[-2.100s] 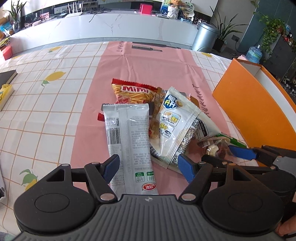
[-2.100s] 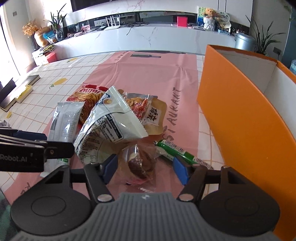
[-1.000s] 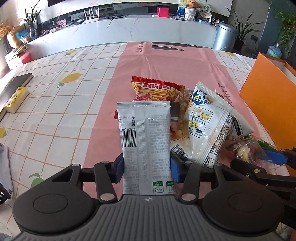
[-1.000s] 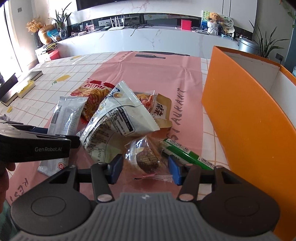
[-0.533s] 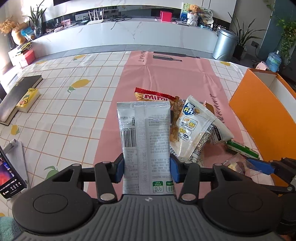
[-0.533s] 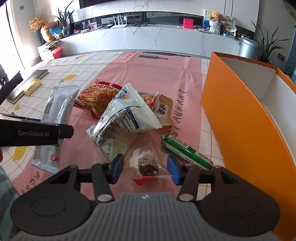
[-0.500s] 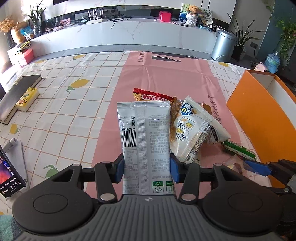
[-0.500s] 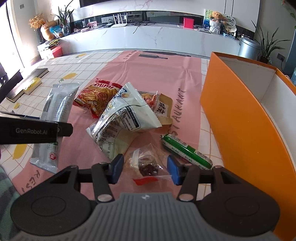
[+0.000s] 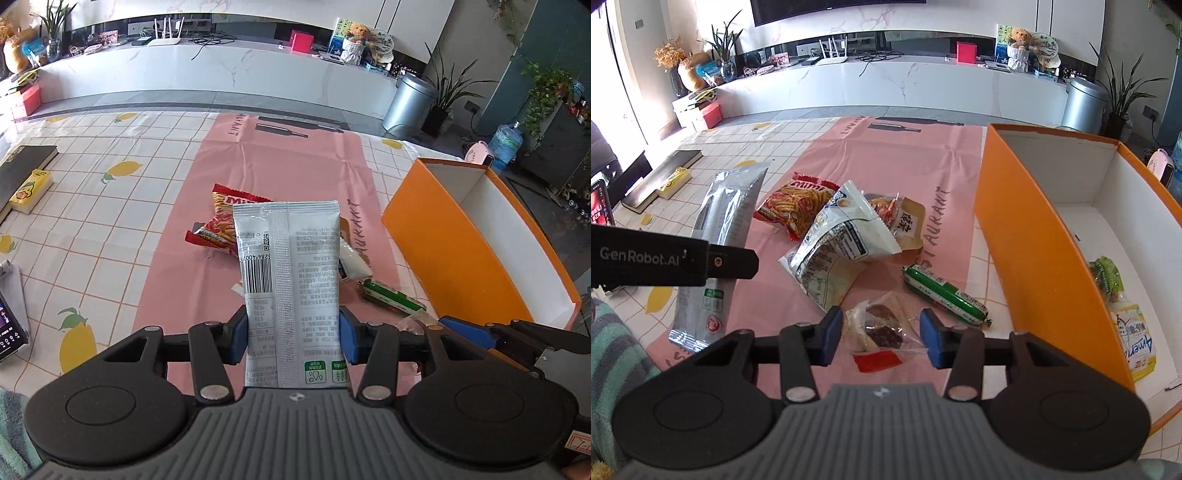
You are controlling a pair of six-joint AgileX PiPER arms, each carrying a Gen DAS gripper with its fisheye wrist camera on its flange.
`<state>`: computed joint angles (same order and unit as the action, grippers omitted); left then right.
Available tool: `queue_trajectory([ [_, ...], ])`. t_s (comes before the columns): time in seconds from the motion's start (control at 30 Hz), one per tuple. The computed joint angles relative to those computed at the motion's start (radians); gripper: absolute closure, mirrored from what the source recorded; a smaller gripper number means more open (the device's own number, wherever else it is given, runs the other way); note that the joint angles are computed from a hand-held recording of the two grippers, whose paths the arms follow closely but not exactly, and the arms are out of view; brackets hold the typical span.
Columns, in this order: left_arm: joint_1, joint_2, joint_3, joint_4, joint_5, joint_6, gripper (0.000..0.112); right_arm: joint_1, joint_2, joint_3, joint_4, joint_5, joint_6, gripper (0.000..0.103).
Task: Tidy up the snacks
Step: 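Grasp the clear cake bag with the right tool while the left tool holds the white packet, then carry both packets into the orange box and open both tools to release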
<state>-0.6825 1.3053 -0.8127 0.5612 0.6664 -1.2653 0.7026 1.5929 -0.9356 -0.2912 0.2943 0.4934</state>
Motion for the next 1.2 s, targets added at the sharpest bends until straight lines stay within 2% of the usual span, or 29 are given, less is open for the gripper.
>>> queue_trajectory([
  [0.13,-0.048,0.007,-0.054,-0.003,0.031,-0.001,0.058,-0.039,-0.074,0.005,0.097,0.027,-0.151,0.06],
  [0.23,-0.081,0.024,-0.103,-0.001,0.042,0.001,0.058,-0.091,-0.126,-0.001,0.224,0.059,-0.328,0.06],
  [0.47,-0.104,0.105,-0.248,-0.065,0.016,0.09,0.058,-0.257,-0.215,-0.039,0.448,0.163,-0.68,0.06],
  [0.67,-0.067,0.231,-0.424,-0.241,-0.034,0.321,0.058,-0.457,-0.226,-0.099,0.632,0.28,-0.983,0.06],
  [0.8,-0.044,0.36,-0.59,-0.379,-0.02,0.496,0.058,-0.574,-0.185,-0.153,0.697,0.348,-1.126,0.06],
  [0.93,-0.027,0.507,-0.776,-0.475,0.041,0.613,0.058,-0.649,-0.116,-0.221,0.722,0.404,-1.209,0.06],
  [1.07,-0.012,0.659,-0.968,-0.56,0.132,0.696,0.058,-0.671,-0.031,-0.285,0.684,0.418,-1.23,0.06],
  [1.2,0.012,0.829,-1.199,-0.635,0.278,0.741,0.058,-0.682,0.06,-0.35,0.626,0.429,-1.222,0.06],
])
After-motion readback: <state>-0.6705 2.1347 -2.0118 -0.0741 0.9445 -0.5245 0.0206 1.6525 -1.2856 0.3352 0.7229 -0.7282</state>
